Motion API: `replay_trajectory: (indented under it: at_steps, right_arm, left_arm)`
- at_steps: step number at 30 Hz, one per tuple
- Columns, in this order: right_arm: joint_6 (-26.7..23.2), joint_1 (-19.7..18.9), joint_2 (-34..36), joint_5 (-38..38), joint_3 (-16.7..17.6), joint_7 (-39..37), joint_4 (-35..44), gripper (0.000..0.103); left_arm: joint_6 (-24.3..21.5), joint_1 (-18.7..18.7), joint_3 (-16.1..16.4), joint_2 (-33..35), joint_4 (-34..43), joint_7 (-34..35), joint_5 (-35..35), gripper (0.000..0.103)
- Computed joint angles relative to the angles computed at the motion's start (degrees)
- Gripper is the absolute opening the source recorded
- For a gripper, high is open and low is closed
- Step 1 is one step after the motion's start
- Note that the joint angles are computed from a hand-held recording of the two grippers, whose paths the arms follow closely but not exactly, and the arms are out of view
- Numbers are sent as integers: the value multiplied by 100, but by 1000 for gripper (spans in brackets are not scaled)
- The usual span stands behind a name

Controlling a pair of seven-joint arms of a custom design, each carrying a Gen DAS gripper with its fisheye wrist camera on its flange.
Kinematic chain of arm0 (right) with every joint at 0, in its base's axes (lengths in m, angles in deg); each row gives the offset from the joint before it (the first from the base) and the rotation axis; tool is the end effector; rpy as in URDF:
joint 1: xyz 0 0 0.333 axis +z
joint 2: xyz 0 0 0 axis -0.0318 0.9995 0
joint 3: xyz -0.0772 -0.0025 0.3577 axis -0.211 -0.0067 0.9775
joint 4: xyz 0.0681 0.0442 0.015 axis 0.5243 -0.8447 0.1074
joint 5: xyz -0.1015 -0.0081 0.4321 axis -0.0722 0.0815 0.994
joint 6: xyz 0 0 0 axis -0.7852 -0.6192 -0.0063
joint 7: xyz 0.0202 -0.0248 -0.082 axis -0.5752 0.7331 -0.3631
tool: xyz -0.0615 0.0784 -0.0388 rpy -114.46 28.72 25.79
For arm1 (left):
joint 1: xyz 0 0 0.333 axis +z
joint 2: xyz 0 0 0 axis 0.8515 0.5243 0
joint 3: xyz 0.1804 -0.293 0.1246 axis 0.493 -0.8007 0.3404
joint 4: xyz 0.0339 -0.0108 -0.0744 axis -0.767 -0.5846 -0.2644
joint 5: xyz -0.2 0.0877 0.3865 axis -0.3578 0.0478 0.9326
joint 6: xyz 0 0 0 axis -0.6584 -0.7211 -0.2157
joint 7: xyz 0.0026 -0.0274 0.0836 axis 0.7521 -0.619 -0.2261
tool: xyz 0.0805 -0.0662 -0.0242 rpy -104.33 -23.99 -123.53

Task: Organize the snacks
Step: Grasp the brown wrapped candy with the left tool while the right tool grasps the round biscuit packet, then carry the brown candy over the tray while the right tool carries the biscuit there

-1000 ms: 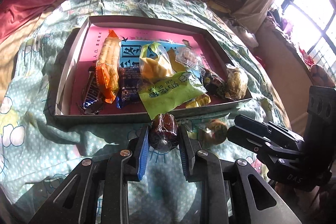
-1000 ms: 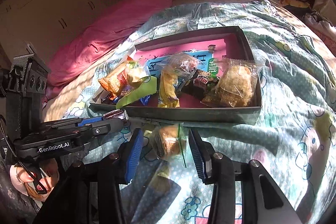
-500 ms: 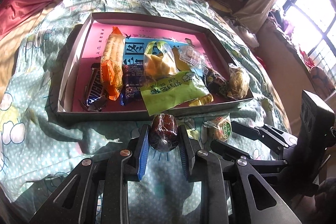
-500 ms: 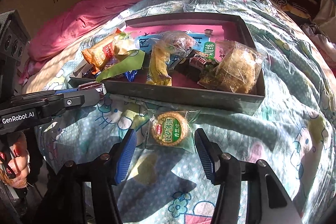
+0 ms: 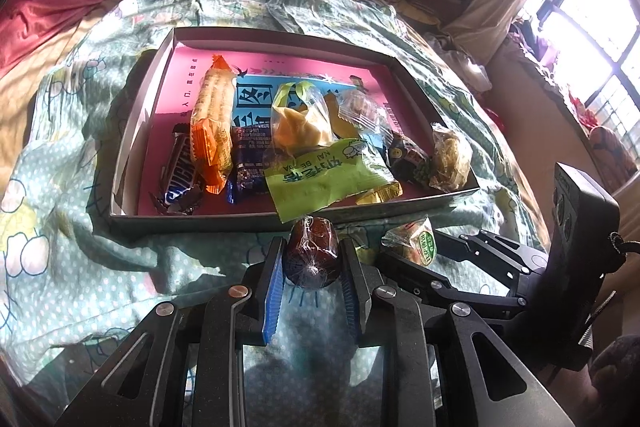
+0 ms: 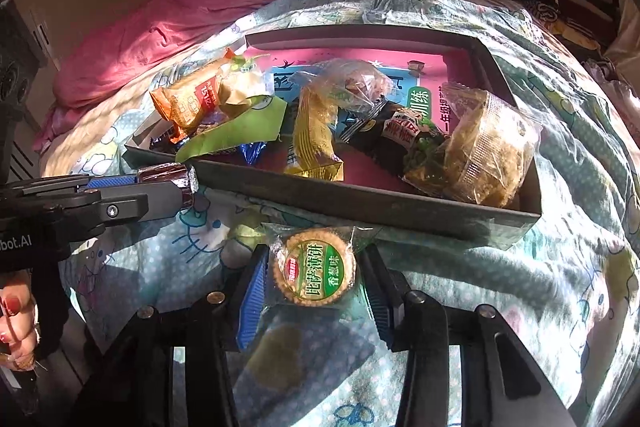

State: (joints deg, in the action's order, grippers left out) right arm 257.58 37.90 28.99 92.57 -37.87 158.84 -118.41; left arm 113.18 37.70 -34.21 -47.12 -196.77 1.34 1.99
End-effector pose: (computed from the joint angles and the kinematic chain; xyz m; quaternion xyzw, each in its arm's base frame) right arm 0.5452 0.3328 0.3223 -0.7455 0.5811 -0.1259 0.3012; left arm 0.5627 -0.4425 0.3638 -0.6043 0.7260 -0.3258 0.0391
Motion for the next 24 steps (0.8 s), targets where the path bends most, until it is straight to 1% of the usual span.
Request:
replay_trajectory:
  at_steps: [1, 3, 4, 5, 7, 10, 13, 18, 20, 24]
  right_arm:
    - [85, -264, -36, 81, 287, -79, -35, 46]
    - [286, -984, -109, 280, 1065, -325, -119, 46]
    - [393, -1156, -143, 351, 1265, -407, -160, 46]
    - [493, -1230, -181, 407, 1360, -478, -205, 46]
    - [762, -1489, -248, 473, 1665, -592, -291, 46]
    - [1161, -1497, -336, 570, 1711, -722, -383, 46]
    - [1452, -1604, -371, 548, 1808, -721, -428, 46]
    - [1546, -1743, -336, 457, 1867, -625, -363, 46]
    - [1555, -1657, -321, 545, 1775, -689, -327, 46]
    - [1641, -1628, -296, 593, 1724, -758, -284, 46]
  left_arm:
    - [25, -2, 10, -28, -16, -5, 12, 27]
    - [87, -72, 108, -91, -52, -79, 83, 27]
    - [118, -105, 161, -121, -65, -126, 123, 27]
    - [147, -117, 192, -147, -78, -162, 153, 27]
    - [207, -160, 275, -193, -101, -261, 223, 27]
    - [231, -218, 388, -222, -99, -401, 329, 27]
    - [208, -241, 462, -207, -66, -512, 423, 27]
    - [113, -286, 576, -82, 102, -713, 562, 27]
    - [100, -298, 613, -23, 190, -772, 617, 27]
    - [53, -399, 756, 78, 366, -943, 782, 27]
